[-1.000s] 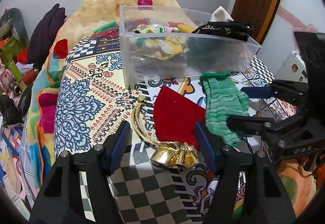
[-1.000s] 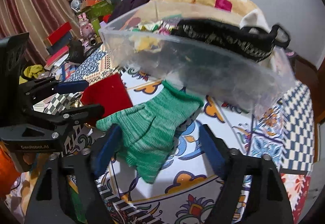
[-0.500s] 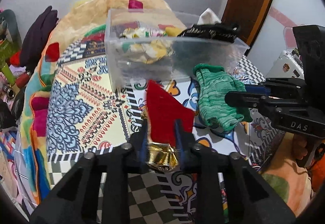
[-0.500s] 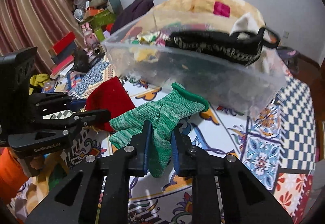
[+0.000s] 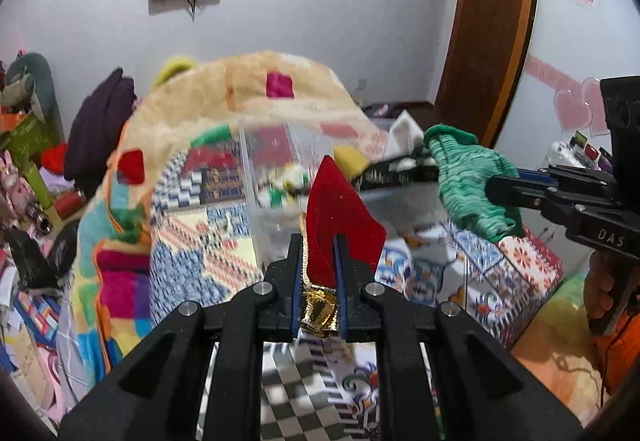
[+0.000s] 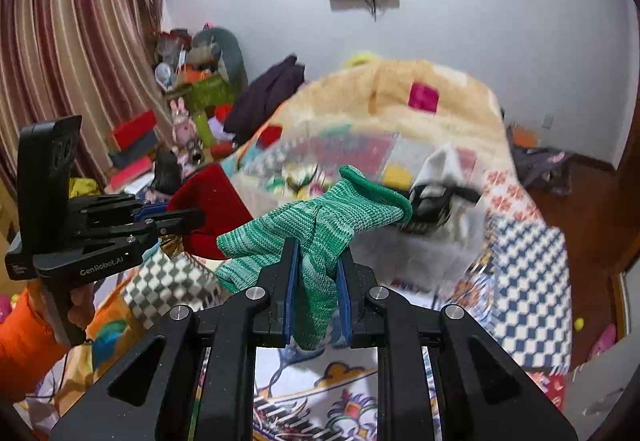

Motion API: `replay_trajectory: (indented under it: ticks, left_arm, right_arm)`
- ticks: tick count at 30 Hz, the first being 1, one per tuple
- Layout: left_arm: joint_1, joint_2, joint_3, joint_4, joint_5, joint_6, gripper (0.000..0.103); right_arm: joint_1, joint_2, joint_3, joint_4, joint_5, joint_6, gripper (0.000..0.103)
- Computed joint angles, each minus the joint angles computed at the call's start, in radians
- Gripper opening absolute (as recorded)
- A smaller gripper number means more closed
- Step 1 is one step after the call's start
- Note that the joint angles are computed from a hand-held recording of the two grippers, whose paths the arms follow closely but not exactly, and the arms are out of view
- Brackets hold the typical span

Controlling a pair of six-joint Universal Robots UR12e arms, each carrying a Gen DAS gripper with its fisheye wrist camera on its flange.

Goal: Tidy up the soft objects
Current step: 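Drop the red cloth into the box with the left tool while the right drops the glove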

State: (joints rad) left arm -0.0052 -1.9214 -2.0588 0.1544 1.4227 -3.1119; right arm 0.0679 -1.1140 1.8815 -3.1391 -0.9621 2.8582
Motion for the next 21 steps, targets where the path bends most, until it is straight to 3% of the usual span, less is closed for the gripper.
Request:
replay_trajectory:
  ticks: [12, 21]
  left_arm:
    - [-0.023, -0.036, 0.087, 0.071, 0.071, 0.001, 0.013]
    - [-0.025, -0.085, 0.164, 0.045, 0.081, -0.037, 0.013]
  right_arm:
    - [0.0, 0.029, -0.063, -0.143, -0.026, 0.113, 0.016]
    - [0.016, 0.076, -0.134, -0.12, -0.069, 0.132, 0.016]
